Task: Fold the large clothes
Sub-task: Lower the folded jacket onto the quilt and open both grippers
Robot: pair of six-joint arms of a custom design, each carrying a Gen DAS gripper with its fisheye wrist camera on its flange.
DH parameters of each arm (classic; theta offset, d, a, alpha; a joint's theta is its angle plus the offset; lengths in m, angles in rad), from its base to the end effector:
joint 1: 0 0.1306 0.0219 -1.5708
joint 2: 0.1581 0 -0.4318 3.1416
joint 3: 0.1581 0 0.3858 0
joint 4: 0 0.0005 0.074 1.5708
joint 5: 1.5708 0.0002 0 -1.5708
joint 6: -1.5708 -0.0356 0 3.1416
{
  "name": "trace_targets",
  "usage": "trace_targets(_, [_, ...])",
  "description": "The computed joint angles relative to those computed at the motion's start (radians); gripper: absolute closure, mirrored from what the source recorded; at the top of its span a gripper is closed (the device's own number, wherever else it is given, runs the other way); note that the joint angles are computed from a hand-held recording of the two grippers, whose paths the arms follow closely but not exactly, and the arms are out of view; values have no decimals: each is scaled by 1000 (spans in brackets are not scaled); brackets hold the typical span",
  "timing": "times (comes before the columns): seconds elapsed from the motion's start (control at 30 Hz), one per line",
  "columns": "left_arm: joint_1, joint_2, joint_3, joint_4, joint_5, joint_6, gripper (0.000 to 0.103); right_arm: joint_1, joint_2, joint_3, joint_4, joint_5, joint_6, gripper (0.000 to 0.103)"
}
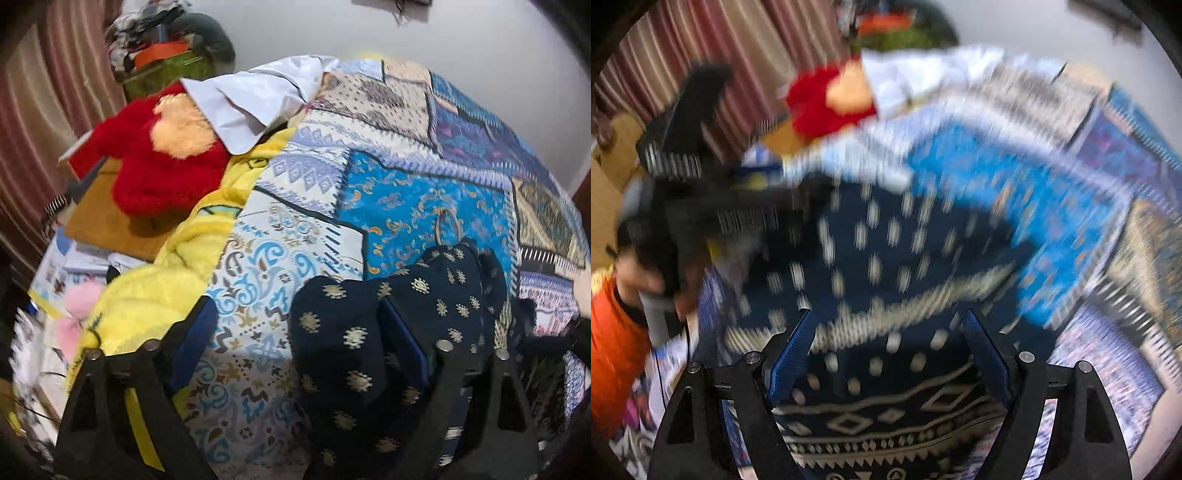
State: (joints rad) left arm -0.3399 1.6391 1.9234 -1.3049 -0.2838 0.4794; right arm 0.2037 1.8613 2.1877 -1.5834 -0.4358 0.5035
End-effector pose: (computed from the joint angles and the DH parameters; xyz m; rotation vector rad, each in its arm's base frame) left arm 0.5175 -0.1730 0.5673 -0.2778 2.5146 0.0471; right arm 0.5917 0.1371 0.5422 -1.0316 2.5197 0.5314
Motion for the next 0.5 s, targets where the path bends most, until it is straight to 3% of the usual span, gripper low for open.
trace_targets(0.13, [1,-28,-32,17,5,20,10,-8,-81,-154,61,84,145,22])
trace_targets(0.23, [-32,-31,2,-37,-52,18,11,-45,-115,-192,32,92,200,22])
trace_targets(0.37, [-76,-52,32,-109,-60,-13,11,-116,-125,-185,-78,69,180,21])
trace_targets(0.5, [-146,-108,54,-146,-87,4,11,-175,-198,-216,-22,59,119,21])
